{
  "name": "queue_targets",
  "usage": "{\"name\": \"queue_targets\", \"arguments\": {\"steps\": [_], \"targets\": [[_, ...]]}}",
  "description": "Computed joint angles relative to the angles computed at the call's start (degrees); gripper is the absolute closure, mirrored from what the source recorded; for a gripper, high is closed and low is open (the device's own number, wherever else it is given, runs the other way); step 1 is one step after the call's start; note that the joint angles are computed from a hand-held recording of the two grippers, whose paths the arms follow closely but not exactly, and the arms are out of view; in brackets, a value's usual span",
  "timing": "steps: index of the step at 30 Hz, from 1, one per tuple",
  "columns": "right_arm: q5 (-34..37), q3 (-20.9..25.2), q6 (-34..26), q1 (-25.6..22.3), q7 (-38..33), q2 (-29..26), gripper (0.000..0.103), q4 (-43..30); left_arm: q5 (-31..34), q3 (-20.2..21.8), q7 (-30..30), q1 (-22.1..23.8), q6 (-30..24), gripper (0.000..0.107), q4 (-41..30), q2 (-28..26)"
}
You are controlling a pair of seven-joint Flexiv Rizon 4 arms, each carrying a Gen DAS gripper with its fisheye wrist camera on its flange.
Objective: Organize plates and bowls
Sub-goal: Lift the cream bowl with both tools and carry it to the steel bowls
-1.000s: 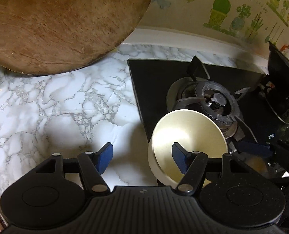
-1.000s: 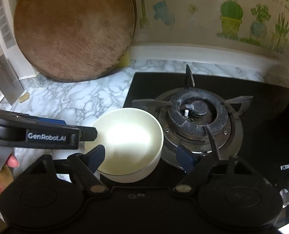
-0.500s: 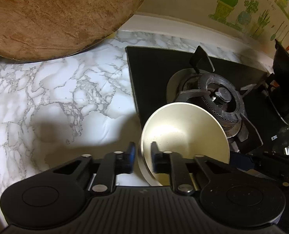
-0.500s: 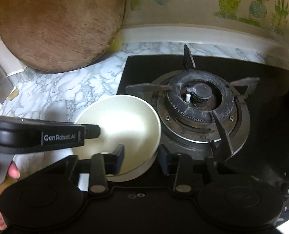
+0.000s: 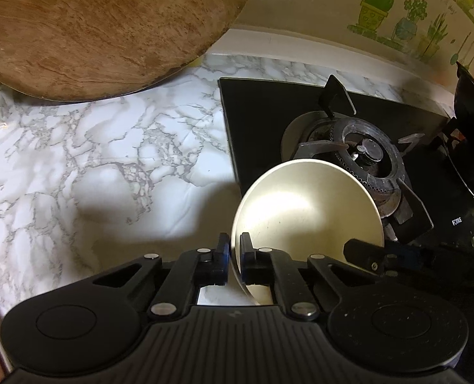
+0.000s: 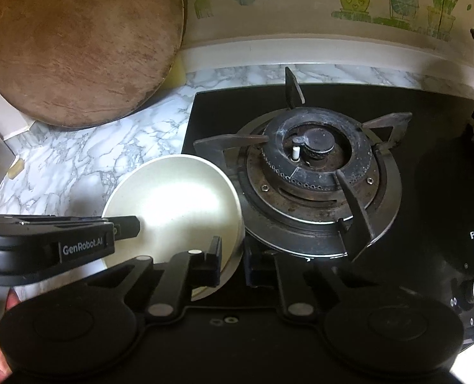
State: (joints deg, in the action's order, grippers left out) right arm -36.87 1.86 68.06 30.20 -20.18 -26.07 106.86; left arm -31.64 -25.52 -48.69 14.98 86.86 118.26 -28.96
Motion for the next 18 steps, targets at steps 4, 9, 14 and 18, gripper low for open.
{"name": "queue_targets", "arguments": {"steps": [4,9,14,18], "targets": [[-0.91,-0.15,0.30,0.50,0.59,0.98,0.089,0.33,-0.95,-2.10,0.55,2.32,1.18,0.101,2.60,2.27],[-1.71,0.73,0.97,0.76,0.24,2.33,0.089,0.69,-3.30,-6.85,1.80,7.72,2.88,0.101,7.00,5.99],[-2.02,1.77,1.18,1.48,-1.02,2.92,0.089,0.02,-6.87,-14.64,3.30,16.01,5.23,0.101,11.79,9.65],[-0.96,3.11,1.01,2.24,-2.40,2.99,0.089,-1.03,-9.78,-23.08,4.33,25.42,6.20,0.101,15.78,12.96]]}}
